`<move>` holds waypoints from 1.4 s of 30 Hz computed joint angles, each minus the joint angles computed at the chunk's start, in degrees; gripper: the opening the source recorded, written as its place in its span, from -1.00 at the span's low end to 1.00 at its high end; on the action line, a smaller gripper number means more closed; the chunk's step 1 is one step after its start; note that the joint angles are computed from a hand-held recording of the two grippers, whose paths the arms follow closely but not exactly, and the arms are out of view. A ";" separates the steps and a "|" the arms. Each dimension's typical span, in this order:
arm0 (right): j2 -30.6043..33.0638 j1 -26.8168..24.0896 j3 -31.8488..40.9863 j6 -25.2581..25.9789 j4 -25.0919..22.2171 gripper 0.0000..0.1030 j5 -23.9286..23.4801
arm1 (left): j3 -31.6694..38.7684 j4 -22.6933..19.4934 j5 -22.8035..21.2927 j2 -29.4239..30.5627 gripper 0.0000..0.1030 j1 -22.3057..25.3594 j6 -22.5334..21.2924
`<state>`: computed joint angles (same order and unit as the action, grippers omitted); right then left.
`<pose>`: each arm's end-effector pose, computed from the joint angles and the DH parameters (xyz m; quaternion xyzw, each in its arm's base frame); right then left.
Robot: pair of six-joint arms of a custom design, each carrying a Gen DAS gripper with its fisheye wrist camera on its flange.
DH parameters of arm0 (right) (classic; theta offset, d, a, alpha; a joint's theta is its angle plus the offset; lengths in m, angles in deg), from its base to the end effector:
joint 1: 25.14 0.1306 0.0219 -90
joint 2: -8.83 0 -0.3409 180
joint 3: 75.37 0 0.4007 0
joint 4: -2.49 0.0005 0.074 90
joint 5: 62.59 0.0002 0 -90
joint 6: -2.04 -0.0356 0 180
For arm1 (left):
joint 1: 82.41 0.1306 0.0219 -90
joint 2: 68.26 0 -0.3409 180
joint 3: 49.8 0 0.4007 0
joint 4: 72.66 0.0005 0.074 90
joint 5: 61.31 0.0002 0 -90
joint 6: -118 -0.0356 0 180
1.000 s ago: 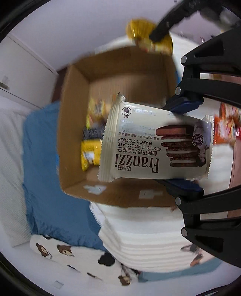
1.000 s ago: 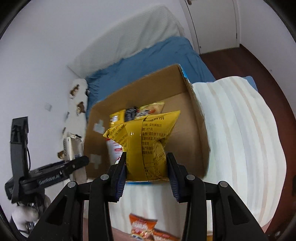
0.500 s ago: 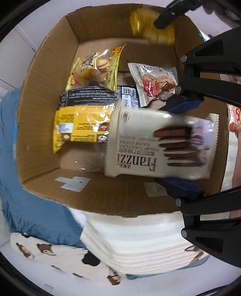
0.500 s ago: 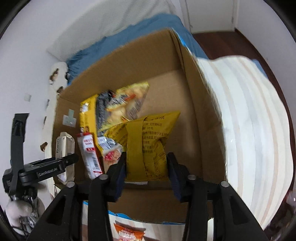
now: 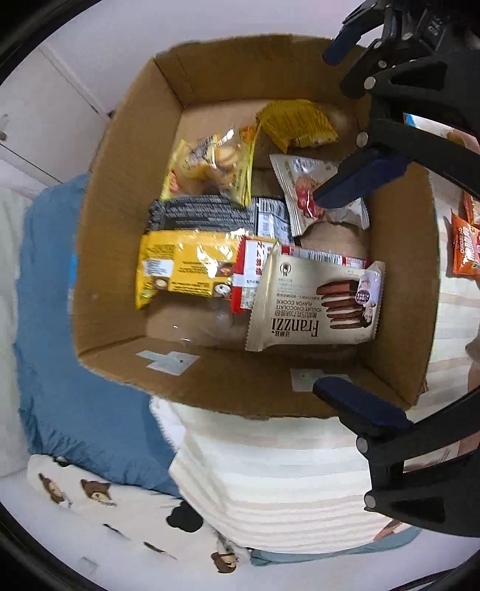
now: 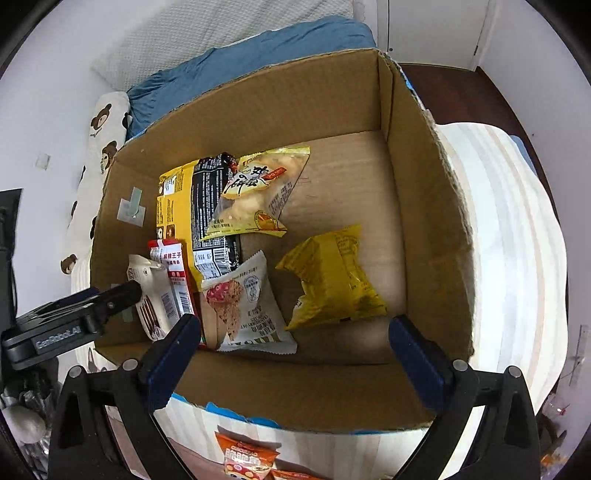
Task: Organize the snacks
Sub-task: 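Carry both held snacks into the cardboard box and open both tools, then grasp the orange Cuicuijiao bag with the left tool while the right grasps the orange seed bag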
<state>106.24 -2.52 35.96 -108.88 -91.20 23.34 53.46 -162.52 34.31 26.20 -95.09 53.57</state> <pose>0.4368 0.1842 0.4572 -0.0179 0.9952 0.0659 0.0696 0.4491 -0.1051 0.4236 -0.1080 0.9899 -0.0717 0.0575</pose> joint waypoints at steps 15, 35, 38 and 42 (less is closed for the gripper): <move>-14.32 5.31 -5.66 1.24 3.96 1.00 8.43 | -9.22 6.68 -8.39 -18.23 0.81 -7.63 6.31; -30.83 15.85 -11.02 -7.33 -0.10 0.99 14.75 | -9.91 -0.96 -21.39 -31.41 0.81 -20.17 13.33; -34.93 15.25 -17.05 -9.41 -1.95 0.86 9.68 | -13.84 -3.30 -22.11 -33.75 0.81 -24.54 17.31; -42.67 12.99 -28.93 -14.14 -2.82 0.57 -0.34 | -21.76 -4.71 -18.97 -36.57 0.81 -29.72 23.74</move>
<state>63.56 10.47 7.03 -123.02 -94.02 23.00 31.70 -167.24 15.34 -10.37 -124.80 77.31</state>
